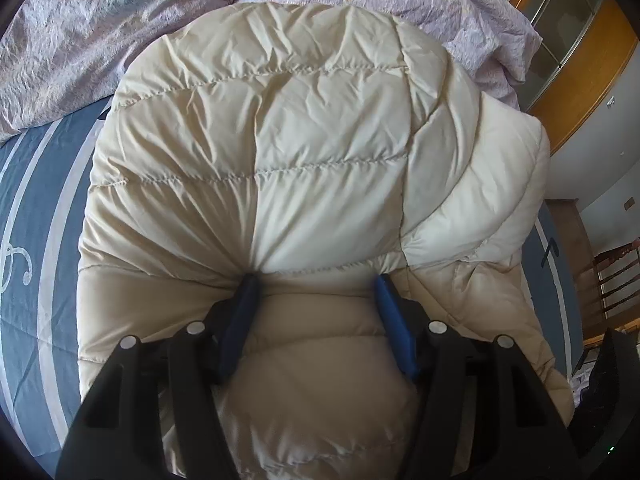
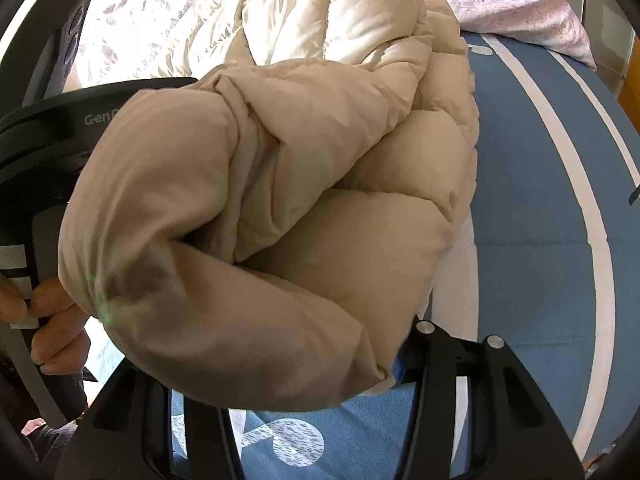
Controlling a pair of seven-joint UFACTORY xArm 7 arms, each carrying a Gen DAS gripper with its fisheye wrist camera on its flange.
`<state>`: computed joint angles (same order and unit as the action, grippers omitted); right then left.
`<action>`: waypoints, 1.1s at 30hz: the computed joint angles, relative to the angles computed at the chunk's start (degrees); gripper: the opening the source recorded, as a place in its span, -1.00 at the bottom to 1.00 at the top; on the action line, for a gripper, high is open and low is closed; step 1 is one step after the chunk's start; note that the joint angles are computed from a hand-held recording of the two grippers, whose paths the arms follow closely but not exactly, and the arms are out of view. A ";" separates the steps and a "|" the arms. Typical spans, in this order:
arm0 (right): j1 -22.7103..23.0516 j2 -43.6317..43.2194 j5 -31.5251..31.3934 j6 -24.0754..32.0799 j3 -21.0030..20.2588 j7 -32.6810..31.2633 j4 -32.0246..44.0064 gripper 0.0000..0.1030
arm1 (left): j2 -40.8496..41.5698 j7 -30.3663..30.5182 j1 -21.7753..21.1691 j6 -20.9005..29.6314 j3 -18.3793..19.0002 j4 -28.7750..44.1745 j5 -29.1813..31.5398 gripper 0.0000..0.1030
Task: Fold large clothes
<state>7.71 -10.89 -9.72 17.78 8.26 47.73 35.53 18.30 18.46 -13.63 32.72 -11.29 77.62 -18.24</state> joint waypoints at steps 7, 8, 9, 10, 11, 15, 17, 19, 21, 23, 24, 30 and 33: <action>-0.32 -1.69 0.53 1.26 -0.32 -0.73 -0.56 0.00 | -2.40 2.55 1.34 0.92 0.26 -0.06 -2.15 0.15; -0.44 -1.79 0.44 1.33 -0.21 -0.58 -0.62 0.00 | -2.45 2.69 1.41 0.70 0.46 0.03 -2.12 0.15; -0.57 -1.92 0.21 1.39 0.05 -0.14 -0.76 0.00 | -2.39 2.61 1.40 0.66 0.63 0.16 -1.96 0.15; -0.73 -1.75 -0.28 1.56 0.56 0.69 -0.52 0.00 | -2.15 2.36 1.31 0.69 0.83 0.38 -1.63 0.15; -0.68 -2.24 -0.47 1.79 0.74 1.12 -0.84 0.00 | -1.91 2.16 1.23 0.77 0.91 0.56 -1.38 0.15; -0.77 -3.89 -1.07 2.82 1.07 1.98 -1.81 0.00 | -1.45 1.83 0.40 0.04 0.78 -0.27 0.19 0.16; -0.92 -5.07 -1.64 3.79 1.53 2.78 -2.43 0.00 | -1.22 1.57 -0.01 -0.28 0.62 -0.61 0.72 0.16; -1.07 -6.87 -1.90 5.27 1.93 3.72 -3.23 0.00 | -1.07 1.38 -0.20 -0.43 0.53 -0.83 1.00 0.17; -1.38 -9.45 -1.79 6.81 2.02 4.86 -4.80 0.00 | -0.77 0.93 -0.30 -0.37 0.46 -0.69 1.04 0.17; -1.86 -12.65 -0.94 8.92 0.99 4.48 -6.68 0.05 | -0.67 0.76 -0.30 -0.47 0.40 -0.76 1.07 0.17; -2.39 -14.31 -0.72 10.34 1.11 5.22 -7.69 0.10 | -0.63 0.75 -0.27 -0.52 0.36 -0.79 1.05 0.17; -7.85 -23.90 -3.94 17.07 3.33 9.53 -11.45 0.12 | -0.85 1.09 -0.06 -0.86 0.08 -1.34 0.43 0.17; -9.87 -26.61 -5.80 17.95 3.00 9.67 -10.40 0.12 | -0.85 0.92 -0.17 -1.14 0.08 -1.46 0.41 0.17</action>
<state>-2.16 -37.50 -15.51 35.73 11.25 57.40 25.13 17.46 19.38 -13.80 31.58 -11.21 76.16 -17.82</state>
